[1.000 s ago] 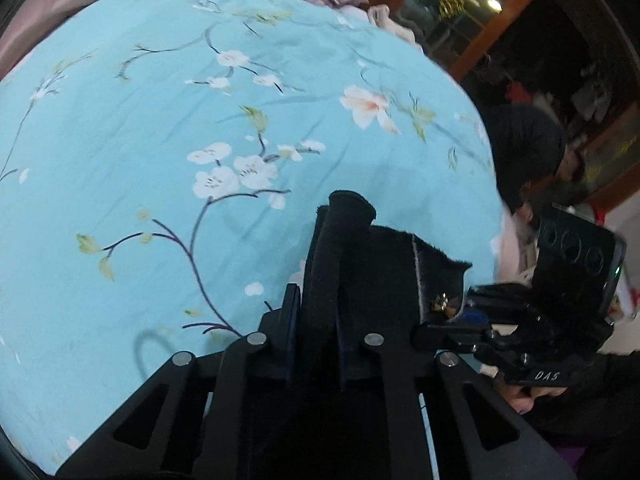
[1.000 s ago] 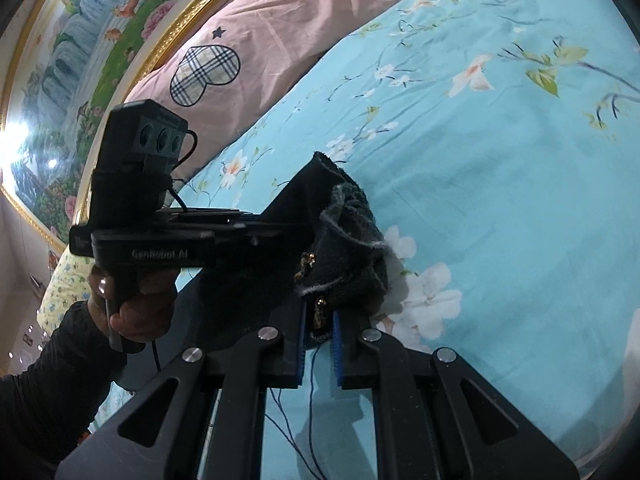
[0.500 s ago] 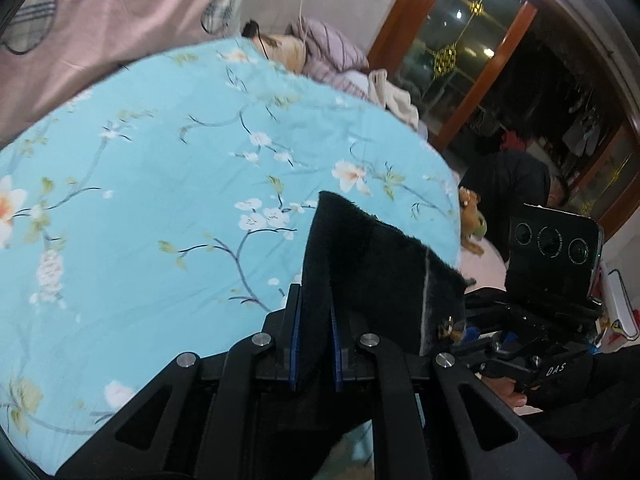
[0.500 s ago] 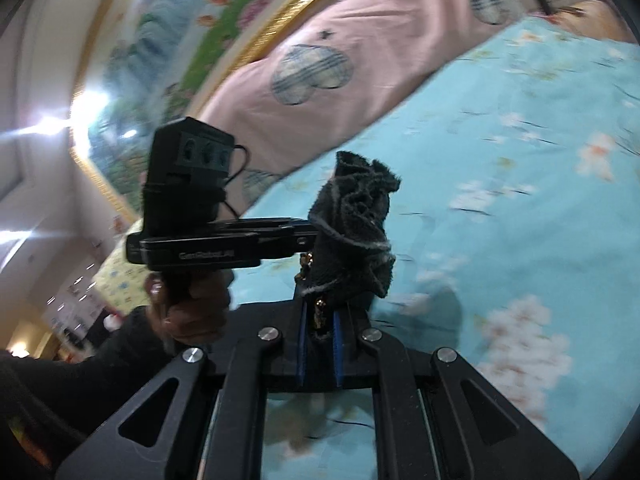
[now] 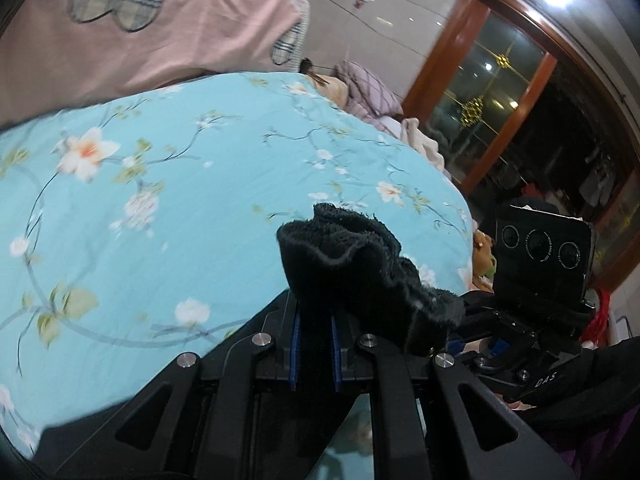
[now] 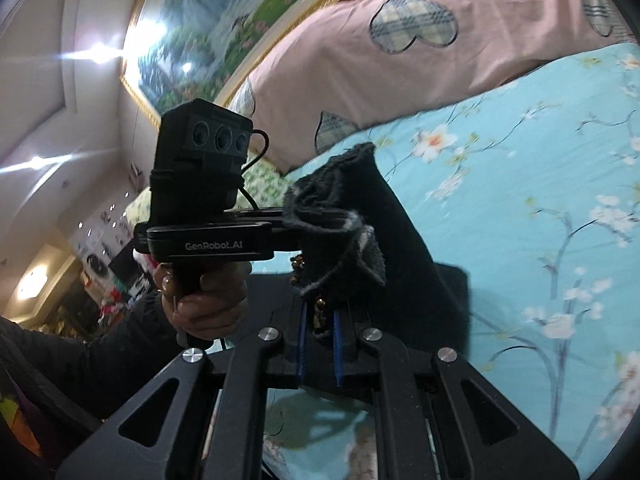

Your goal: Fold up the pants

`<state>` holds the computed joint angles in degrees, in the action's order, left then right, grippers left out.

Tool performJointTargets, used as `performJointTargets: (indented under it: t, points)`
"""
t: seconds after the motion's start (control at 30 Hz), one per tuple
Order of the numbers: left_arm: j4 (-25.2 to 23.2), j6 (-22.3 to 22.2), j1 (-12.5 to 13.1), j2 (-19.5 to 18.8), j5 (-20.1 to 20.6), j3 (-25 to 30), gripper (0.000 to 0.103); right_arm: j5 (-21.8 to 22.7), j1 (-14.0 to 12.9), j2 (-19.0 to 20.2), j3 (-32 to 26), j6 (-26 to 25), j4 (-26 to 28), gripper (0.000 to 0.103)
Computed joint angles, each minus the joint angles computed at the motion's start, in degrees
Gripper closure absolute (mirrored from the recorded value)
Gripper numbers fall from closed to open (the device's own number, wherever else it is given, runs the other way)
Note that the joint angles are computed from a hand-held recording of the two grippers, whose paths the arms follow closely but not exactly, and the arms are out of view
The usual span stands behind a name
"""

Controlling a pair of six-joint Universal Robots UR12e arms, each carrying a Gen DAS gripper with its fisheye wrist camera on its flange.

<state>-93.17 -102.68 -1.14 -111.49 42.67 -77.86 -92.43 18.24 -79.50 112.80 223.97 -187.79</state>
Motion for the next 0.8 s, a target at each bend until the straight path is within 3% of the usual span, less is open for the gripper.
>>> performJointTargets:
  t: [0.3,0.8]
  points:
    - [4.19,-7.33,2.19,-1.66,2.01,-2.62,0.094,9.01,-1.56,2.97,-1.93,-0.79,4.59,0.092]
    - [10.95,-16.12,4.14,-1.71,4.91,-6.26,0.096,10.9,-0.83,4.6,-6.5,-5.87,19.03,0.09]
